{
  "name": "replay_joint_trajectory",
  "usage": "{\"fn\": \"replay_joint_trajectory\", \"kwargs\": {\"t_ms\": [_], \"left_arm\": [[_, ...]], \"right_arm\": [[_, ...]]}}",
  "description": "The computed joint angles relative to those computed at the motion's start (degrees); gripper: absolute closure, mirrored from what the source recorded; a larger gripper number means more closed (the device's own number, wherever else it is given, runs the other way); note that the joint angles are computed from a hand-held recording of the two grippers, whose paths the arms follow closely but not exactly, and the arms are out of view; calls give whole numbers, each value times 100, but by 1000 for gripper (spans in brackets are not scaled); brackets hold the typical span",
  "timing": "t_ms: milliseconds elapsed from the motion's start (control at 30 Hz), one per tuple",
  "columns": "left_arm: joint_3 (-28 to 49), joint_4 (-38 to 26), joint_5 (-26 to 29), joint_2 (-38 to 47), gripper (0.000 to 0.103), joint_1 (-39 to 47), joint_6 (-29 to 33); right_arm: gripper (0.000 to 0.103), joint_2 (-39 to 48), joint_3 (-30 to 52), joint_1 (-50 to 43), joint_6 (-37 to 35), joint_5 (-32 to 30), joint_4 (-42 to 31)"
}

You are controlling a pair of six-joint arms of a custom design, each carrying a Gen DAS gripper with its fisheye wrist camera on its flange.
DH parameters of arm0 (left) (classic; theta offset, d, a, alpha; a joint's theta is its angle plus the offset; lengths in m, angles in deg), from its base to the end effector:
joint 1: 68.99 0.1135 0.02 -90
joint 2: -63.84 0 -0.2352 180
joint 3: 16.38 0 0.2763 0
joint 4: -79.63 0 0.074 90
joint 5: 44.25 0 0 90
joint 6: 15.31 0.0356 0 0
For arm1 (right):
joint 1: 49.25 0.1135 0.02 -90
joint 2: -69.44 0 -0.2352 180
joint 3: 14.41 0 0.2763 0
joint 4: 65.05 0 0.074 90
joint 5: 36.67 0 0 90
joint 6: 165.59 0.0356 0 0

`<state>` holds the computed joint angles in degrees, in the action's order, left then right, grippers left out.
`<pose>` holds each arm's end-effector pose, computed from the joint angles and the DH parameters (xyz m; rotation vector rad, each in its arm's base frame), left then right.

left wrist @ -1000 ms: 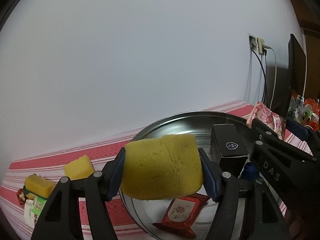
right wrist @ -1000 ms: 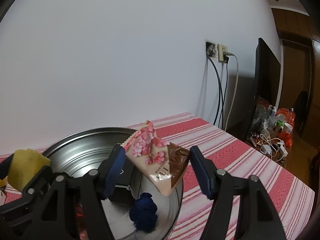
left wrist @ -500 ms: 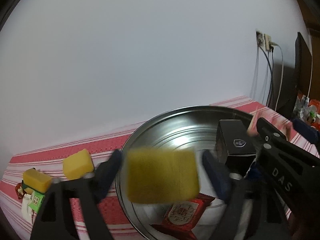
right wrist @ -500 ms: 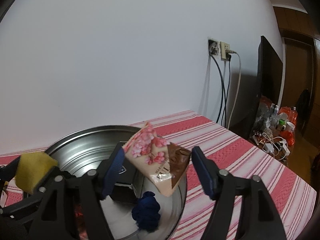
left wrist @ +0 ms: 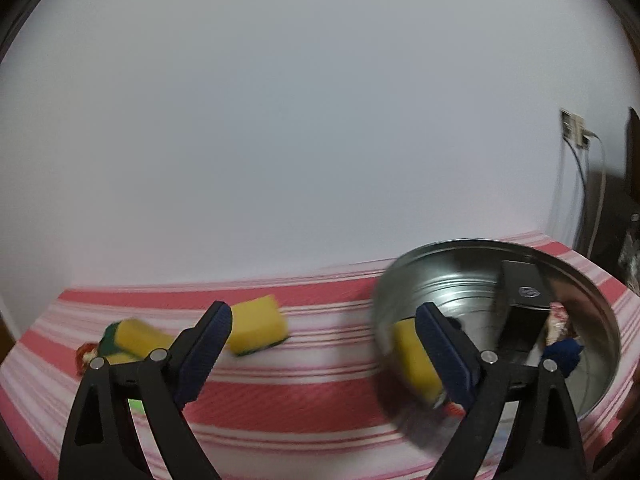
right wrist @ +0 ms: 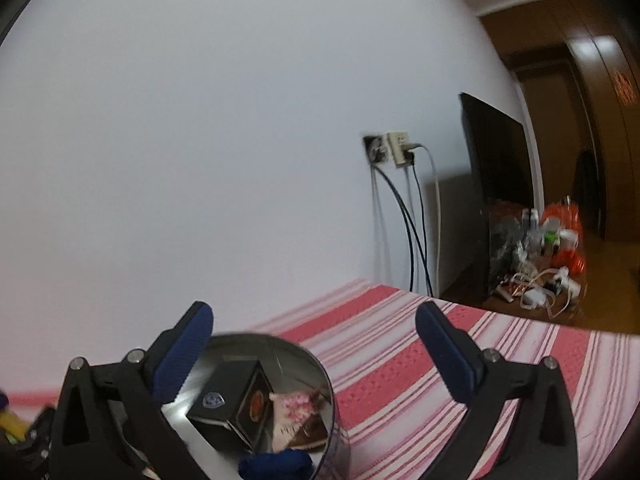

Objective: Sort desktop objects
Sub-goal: 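Withdraw both open tools from the tin back toward the remaining items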

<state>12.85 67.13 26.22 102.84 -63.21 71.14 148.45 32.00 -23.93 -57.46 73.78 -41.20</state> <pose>0.2068 0.0329 0.1739 -0.3811 1.9154 0.3592 0.2892 0.1231 0.1792 0.1560 1.7133 0.2550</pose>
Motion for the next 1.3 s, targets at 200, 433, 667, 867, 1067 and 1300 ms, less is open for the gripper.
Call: {"fn": "replay_joint_trajectory", "kwargs": {"t_ms": [200, 433, 667, 867, 1067, 1300], "left_arm": [[-387, -108, 61, -614, 9, 495, 162], [-736, -154, -5, -1183, 9, 584, 402], [-864, -756, 707, -1831, 9, 1221, 381], [-955, -1468, 1084, -2584, 9, 1551, 499], [-998, -2040, 1573, -3119, 9, 2043, 656], [-952, -2345, 2279, -3236, 9, 3036, 1041]], "right_arm": [[0, 80, -52, 231, -449, -277, 288], [0, 370, -46, 1020, -1573, 337, 717], [0, 294, -244, 1107, -1477, 634, 957], [0, 77, -261, 837, -660, 193, 398], [0, -206, -447, 1015, -506, 294, 258], [0, -532, -582, 1448, -441, 483, -113]]}}
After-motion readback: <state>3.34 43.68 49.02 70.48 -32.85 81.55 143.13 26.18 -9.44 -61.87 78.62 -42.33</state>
